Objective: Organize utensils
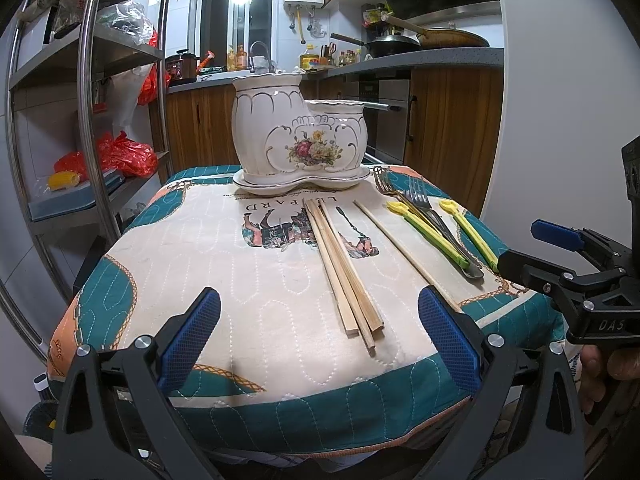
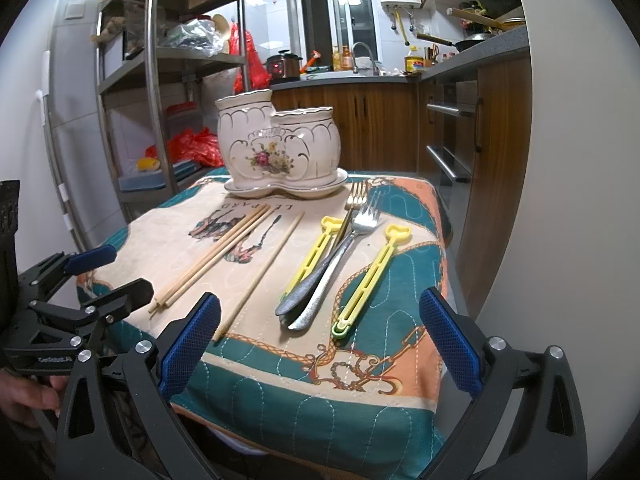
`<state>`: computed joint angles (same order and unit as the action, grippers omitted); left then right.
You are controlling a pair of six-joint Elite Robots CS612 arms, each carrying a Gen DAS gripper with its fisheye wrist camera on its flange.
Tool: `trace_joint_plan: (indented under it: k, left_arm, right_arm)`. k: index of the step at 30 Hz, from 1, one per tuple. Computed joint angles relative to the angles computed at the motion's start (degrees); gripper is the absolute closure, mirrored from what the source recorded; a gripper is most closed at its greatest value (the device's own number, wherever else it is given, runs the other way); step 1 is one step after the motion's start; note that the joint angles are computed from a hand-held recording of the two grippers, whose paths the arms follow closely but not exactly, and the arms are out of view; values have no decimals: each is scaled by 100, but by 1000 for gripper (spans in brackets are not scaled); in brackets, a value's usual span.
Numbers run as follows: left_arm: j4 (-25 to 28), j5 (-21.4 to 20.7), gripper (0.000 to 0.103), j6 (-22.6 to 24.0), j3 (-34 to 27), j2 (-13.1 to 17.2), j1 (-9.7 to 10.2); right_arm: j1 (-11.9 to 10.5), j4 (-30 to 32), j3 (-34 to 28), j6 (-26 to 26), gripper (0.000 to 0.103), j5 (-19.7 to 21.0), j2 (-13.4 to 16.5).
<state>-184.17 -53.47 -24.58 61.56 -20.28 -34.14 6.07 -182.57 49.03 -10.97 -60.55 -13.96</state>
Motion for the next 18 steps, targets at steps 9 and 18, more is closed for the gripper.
trace_joint_plan:
  k: [9,18]
  left_arm:
    - [3,-3,5,-4,12,-7,-1]
    - [-46,-21,5,17,5,2,-2]
  right_arm:
    - [1,-1,1,-1,4,-1,-1]
    - [2,-6,3,6,4,2,-2]
